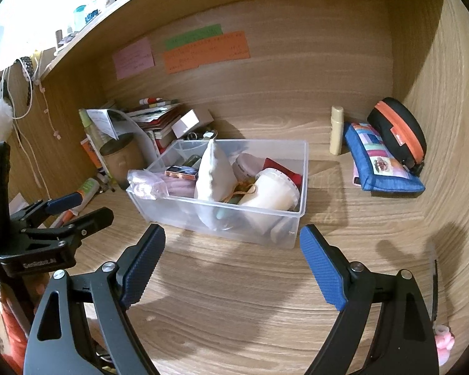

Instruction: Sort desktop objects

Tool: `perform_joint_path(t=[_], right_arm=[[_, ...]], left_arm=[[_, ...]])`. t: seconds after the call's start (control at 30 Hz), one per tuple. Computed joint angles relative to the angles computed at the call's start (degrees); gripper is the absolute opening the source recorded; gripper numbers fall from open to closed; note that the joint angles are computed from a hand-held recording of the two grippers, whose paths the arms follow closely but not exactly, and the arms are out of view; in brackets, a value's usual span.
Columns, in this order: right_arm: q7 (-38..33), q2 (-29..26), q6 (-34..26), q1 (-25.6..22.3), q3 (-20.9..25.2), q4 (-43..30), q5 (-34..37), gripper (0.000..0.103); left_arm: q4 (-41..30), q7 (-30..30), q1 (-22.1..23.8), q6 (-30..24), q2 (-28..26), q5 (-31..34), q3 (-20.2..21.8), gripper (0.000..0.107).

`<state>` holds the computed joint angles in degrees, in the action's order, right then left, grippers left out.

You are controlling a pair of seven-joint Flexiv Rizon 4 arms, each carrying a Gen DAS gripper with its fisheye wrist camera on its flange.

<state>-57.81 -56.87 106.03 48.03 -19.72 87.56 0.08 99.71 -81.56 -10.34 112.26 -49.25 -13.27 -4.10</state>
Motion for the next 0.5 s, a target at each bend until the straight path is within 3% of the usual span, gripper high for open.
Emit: perform_joint_path(t=[0.1,0.23,0.33,0.5], right_arm=[[0.01,-0.02,-0.15,-0.61,0.82,-0.25,-0.33,0.087],[0.04,0.18,-0.37,-1.73,2.31,-0.45,-1.1,0.087],[0.12,0.19,-0.09,-1.51,2.0,-0.27,-0.98,0.087],[0.02,0.31,-0.23,-1.72,2.22,-0.34,-1.14,0.087]], left_arm=[[0.32,0.0,3.01,0.1,0.18,3.08,-3.4,0.095],[-0.39,0.75,-2.02,1.13,0.1,0.16,1.76,0.095],[-0.17,1.37,-2.15,2.06,0.29,0.1,1.6,0.095],[-0.46,3.17,-6.17,2.34,0.1,-4.16,5.26,0.095]])
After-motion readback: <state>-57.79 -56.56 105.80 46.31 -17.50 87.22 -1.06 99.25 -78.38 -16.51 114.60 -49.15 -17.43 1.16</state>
